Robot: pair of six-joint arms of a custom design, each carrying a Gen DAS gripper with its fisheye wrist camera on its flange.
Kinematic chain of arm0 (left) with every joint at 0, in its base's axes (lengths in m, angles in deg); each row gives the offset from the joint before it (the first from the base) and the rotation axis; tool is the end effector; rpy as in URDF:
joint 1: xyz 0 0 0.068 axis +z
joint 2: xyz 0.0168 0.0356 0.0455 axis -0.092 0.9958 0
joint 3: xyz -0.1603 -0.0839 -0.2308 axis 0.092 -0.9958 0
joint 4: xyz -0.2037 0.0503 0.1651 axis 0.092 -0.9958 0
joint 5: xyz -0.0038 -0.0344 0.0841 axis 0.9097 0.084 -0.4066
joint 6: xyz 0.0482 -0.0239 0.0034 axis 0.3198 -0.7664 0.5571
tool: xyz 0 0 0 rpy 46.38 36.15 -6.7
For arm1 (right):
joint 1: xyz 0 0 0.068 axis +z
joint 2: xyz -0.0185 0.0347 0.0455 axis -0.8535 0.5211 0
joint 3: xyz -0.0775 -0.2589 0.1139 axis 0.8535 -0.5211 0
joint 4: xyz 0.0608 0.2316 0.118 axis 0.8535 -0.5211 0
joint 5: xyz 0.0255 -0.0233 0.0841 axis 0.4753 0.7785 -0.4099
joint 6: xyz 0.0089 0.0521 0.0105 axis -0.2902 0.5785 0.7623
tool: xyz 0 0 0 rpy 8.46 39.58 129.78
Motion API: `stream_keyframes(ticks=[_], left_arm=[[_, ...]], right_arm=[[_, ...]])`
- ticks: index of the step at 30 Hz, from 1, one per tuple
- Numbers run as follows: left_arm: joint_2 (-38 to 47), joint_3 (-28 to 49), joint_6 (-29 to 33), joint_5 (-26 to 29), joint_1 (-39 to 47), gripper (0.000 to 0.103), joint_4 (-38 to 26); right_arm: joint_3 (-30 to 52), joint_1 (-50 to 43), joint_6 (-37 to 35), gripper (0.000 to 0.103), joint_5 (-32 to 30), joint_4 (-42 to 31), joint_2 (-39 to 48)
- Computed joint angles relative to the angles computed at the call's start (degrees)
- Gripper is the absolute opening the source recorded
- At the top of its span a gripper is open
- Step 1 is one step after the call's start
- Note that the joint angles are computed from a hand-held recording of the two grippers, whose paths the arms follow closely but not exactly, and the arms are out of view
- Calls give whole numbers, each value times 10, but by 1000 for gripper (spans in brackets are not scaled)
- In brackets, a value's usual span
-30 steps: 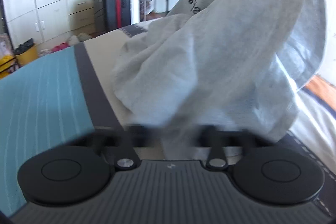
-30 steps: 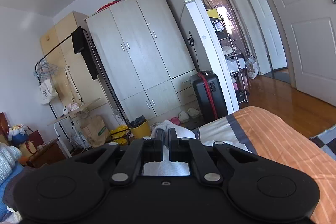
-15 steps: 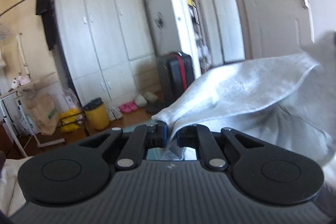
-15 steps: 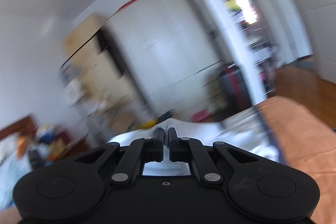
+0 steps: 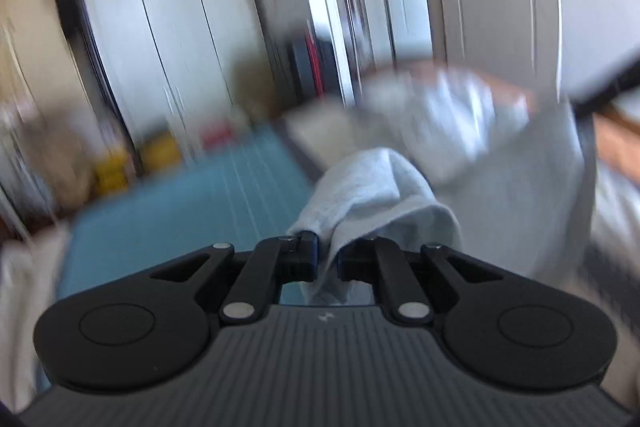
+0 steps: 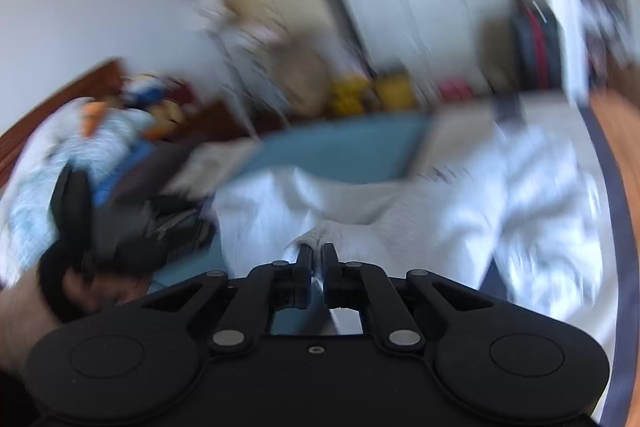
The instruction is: Fold clothes
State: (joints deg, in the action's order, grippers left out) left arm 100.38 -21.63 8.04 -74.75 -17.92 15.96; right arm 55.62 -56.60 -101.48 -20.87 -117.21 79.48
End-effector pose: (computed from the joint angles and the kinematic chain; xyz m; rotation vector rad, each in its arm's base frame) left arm 0.1495 -0.0196 0.3315 -0.1117 2.2164 0.2453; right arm 0.3646 0.0416 0.3147 -1.0189 2.1731 1.0533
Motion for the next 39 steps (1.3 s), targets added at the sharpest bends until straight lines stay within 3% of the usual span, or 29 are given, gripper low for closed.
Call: stream_keyframes(ticks=[2,5,9,11,13,14,15,17,21,25,26,28,30,32,34,37,39], left_arm=[[11,-7,-5,72,39,8,-4],[37,16,19,137,92,12,-15],[38,67,49,207,157,45,-48],[25,95,55,249,190,47,-66],[-6,120,91,337,284,54,-94],[-15,130,110,388,341,64,-105],[-11,135,121,430,388,72,-103],[34,161,129,470,434,74,-101],[184,217,128,477,420,74,-81],[277,184,100,421,366,72,28],[292,166,101,412,351,72,55],[306,127,89,393,329,71,95],[302,89,58,362,311,71,129],[298,59,34,335,295,71,158],[283,47,35,327,288,71,164],[248,23,53,324,275,71,182],[243,20,56,338,271,71,177]], right_arm=[[24,7,42,8,30,6,32],[39,4,96,22,46,23,53],[11,-11,169,49,29,85,42],[2,-14,198,49,22,111,36],[-3,-16,223,51,13,136,31],[-6,-11,239,54,18,160,28],[-6,-4,254,55,27,186,28],[12,21,291,56,55,234,44],[52,76,333,56,155,299,102],[100,118,353,56,257,286,152],[86,127,339,52,269,301,148],[33,143,280,10,288,355,125],[-22,157,246,5,329,415,90],[-72,160,268,5,369,464,42],[-124,157,277,4,409,502,-18],[-202,148,222,1,488,568,-106],[-211,127,197,0,523,573,-129]])
